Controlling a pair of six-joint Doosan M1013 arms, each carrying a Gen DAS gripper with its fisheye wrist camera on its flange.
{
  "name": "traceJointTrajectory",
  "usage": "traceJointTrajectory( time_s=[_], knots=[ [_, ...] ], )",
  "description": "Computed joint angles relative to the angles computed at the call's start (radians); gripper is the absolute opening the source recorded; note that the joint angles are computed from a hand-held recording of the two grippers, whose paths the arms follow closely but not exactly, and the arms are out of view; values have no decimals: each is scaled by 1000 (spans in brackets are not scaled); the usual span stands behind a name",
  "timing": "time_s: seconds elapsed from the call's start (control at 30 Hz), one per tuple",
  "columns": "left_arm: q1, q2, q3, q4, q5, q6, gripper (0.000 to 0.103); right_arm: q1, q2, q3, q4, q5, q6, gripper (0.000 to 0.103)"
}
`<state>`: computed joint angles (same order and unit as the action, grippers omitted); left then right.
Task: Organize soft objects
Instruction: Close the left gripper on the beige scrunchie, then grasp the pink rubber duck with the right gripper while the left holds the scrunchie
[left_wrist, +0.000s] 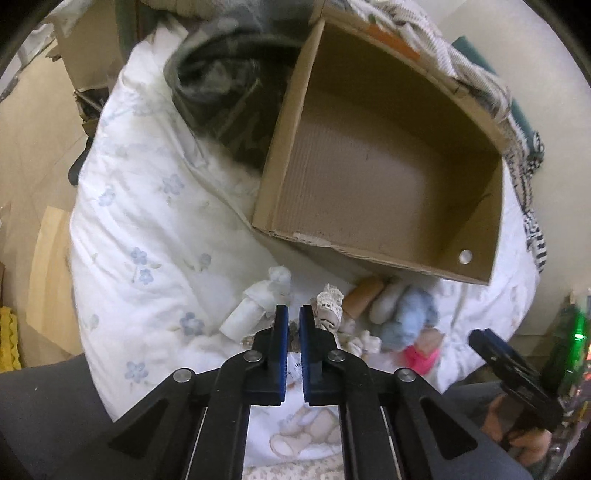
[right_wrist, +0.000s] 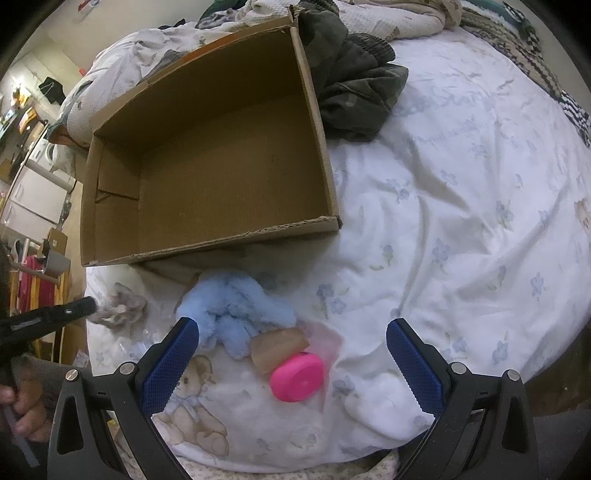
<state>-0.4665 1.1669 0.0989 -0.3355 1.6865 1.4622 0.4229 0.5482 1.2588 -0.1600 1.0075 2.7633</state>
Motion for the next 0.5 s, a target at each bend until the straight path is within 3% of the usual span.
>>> traceJointTrajectory(
  time_s=[0.03,0.2,0.23,0.27,0.3,0.33,0.4,0.5],
  knots=[
    [3,-13,16,-1,-10,3,5,-1,-1,3,5,-3,2,103],
    [-6,-154,267,92,-228,67,5,-20,-3,23,106,-16,-15,103],
    [-5,-166,290,94,-251,69,5,-25,-3,29,139,-22,-25,97],
    [-4,-164,291,91,-254,67,5,-30,-1,33,172,-25,-39,82],
    [-4,-164,295,95,-256,63,5,-36,4,34,210,-21,-56,75],
    [-2,-168,307,101,-262,63,5,-40,8,35,242,-14,-68,73],
    [-2,-174,330,106,-273,62,5,-45,20,31,288,4,-93,59],
    [-2,-167,325,93,-257,57,5,-42,45,1,299,55,-136,54]
  ],
)
